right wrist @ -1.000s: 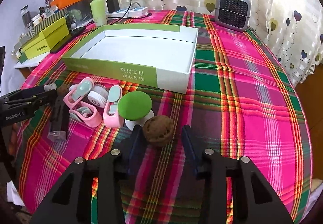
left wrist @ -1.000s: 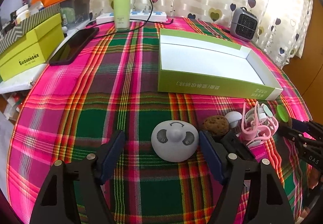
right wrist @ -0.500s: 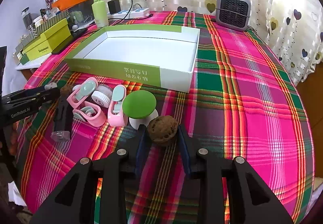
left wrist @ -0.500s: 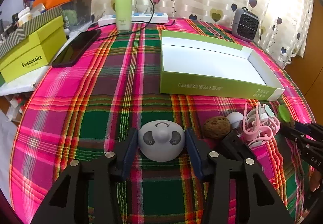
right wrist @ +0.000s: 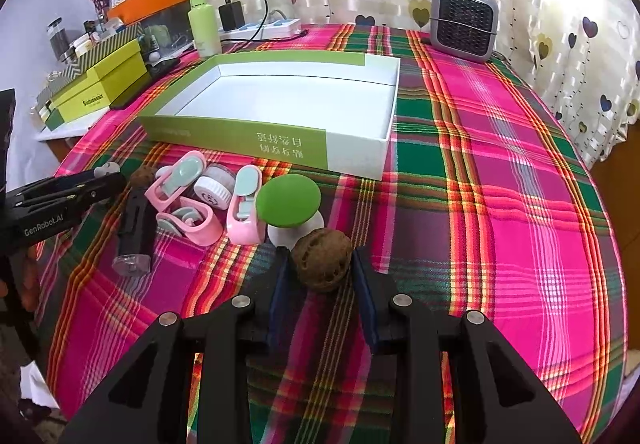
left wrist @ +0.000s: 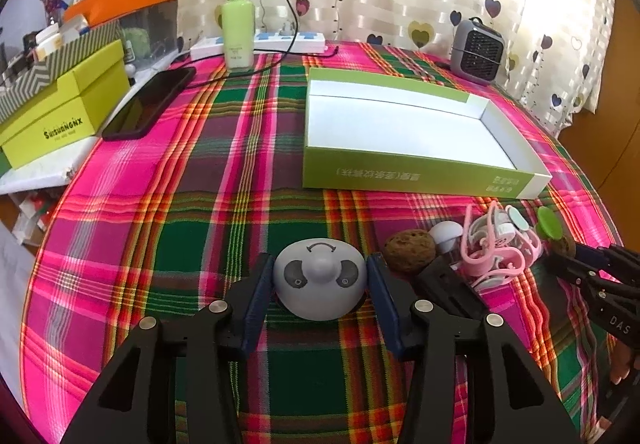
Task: Organize objects
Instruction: 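Close left gripper on white round toy while right gripper grasps walnut, then carry white toy and walnut with both grippers over the white box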
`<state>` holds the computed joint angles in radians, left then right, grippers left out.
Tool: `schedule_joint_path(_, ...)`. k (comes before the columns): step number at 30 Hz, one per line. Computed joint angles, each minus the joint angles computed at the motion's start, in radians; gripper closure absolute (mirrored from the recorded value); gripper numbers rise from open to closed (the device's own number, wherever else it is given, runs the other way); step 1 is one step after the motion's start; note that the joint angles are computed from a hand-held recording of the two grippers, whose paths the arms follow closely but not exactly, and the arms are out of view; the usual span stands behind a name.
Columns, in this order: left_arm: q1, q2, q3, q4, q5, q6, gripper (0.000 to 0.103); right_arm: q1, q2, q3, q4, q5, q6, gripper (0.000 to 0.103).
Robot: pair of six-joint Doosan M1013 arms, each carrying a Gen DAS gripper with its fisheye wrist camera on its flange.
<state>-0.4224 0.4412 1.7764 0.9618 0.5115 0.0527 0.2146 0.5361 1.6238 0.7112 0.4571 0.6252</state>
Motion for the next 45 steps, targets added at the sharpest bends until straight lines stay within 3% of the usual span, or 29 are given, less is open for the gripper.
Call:
schedule_joint_path(21,-0.007,-0.012,-0.033,0.049,-0.013,-0.001,0.057,-0.001,-0.033,0.011,0.172,-0.013,-0.168,0.071)
schedule_joint_path(34,0.012,0.012,-0.092,0.022,-0.044,0.070,0.057,0.007,-0.009,-0.048,0.177,0.008,-0.167,0.071)
schedule_joint_path(45,0.043,0.055,-0.175,-0.100,-0.078,0.230,0.057,0.015,0.042,-0.140,0.110,0.034,-0.089,0.071)
